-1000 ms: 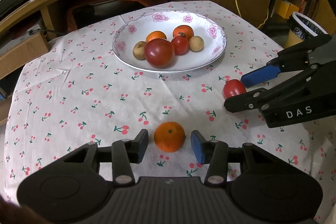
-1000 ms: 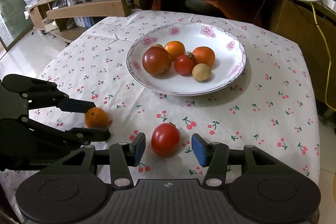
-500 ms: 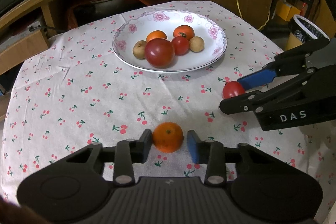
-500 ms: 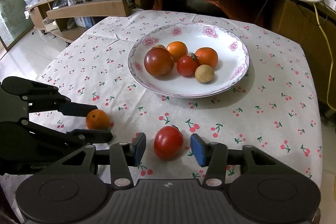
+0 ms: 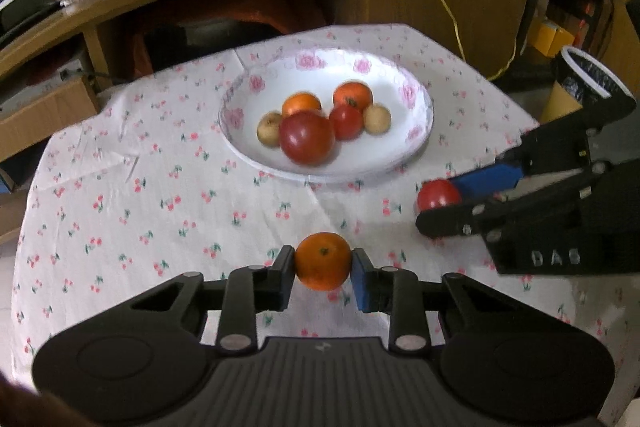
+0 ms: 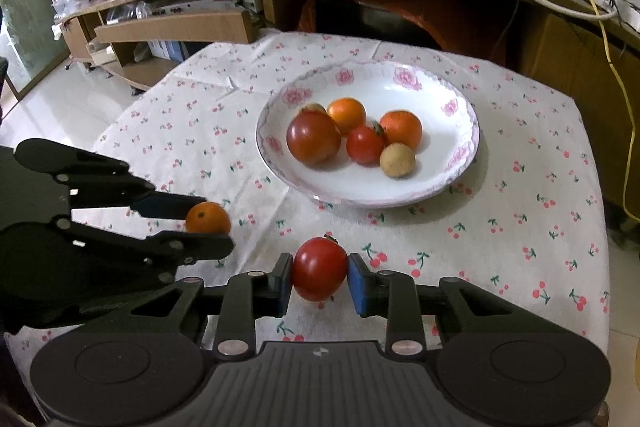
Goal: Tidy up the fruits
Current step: 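Carry the red tomato with the right tool toward the bowl while the left tool carries the orange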
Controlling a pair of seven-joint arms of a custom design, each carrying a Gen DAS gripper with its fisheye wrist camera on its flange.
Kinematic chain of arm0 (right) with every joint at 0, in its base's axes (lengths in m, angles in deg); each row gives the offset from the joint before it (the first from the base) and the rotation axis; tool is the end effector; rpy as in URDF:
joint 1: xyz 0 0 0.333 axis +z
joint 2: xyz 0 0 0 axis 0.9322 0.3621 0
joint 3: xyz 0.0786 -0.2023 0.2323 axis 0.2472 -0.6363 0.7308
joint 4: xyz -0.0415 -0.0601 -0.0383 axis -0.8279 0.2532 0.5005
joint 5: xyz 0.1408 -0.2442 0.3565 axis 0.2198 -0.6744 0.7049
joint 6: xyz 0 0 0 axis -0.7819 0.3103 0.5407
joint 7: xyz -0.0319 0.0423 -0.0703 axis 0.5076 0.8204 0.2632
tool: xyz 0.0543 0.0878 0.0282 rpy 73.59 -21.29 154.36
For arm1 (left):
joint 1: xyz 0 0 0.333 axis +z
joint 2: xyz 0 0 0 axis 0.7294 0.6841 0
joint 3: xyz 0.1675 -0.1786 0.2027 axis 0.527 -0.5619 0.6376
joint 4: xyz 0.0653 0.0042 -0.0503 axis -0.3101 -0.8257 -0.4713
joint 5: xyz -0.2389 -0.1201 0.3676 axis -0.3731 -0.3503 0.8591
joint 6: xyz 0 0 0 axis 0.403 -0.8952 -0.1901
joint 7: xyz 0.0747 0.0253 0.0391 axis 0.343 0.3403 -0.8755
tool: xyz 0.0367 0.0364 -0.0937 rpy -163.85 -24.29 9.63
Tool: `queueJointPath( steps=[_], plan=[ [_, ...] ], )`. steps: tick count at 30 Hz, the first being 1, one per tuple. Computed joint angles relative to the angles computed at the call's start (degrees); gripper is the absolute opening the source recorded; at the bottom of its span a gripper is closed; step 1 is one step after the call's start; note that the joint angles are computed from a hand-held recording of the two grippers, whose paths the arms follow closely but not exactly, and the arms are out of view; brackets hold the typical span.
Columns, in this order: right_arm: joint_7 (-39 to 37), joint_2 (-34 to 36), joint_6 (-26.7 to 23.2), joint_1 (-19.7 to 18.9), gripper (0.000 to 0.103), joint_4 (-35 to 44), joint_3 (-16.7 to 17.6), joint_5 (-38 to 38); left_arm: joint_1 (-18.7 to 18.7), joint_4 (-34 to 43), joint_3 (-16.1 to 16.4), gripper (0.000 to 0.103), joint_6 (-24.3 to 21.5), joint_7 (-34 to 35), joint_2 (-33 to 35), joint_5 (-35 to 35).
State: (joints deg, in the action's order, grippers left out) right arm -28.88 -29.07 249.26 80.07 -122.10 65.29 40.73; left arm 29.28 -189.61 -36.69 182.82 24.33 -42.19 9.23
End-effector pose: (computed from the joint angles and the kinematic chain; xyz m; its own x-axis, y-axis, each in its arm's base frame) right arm 0.5757 0.2699 0.2947 0.5731 -0.8165 -0.0700 -0.6751 -0.4221 -0.6050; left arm 0.5344 -0.2346 0.2903 -0.2563 -0.9659 0.0359 -0.7531 0.1762 -0.6339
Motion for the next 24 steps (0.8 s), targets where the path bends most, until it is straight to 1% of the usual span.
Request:
queueJointPath(
  steps=[3,5,7,9,12,15,19,22,24],
  plan=[
    [-1.2,-0.1,0.5,-0.8,0.029,0.2,1.0,1.6,-1.3,1.4,1.7,0.035,0.4,-3.5,0.2,3.4],
    [-1.6,-0.1,0.6,-1.1,0.029,0.6,1.4,2.5,-1.7,2.4,2.3,0.035,0.3,-5.8,0.5,5.8],
    [-2.2,0.1,1.1,-1.3,0.029,0.9,1.7,3.3,-1.3,3.2,1.8,0.035,0.4,-6.7,0.7,6.7],
    [-2.6,0.3,1.8,-1.6,0.029,1.4,2.2,4.1,-1.6,4.2,2.1,0.035,-0.2,-8.6,1.0,8.6],
    [-2.4,0.8,3.0,-2.1,0.029,2.3,2.7,4.4,-0.7,5.6,1.4,0.035,-0.2,-9.9,1.7,9.5],
    [-1.7,1.5,4.1,-2.8,0.029,3.2,3.3,4.2,-0.8,7.2,1.6,0.035,-0.6,-11.8,2.5,11.2],
    [1.5,3.2,5.1,-2.9,0.029,5.0,3.0,1.0,0.0,9.2,0.9,0.035,-1.5,-10.7,4.0,9.8],
    [5.0,4.5,5.9,-2.1,0.029,6.0,1.8,-2.6,0.4,10.7,0.4,0.035,-2.2,-8.3,5.4,7.1],
    [7.3,5.4,5.9,-1.6,0.029,7.0,0.9,-4.7,-0.1,11.7,0.9,0.035,-2.5,-7.4,6.4,6.0]
  ],
)
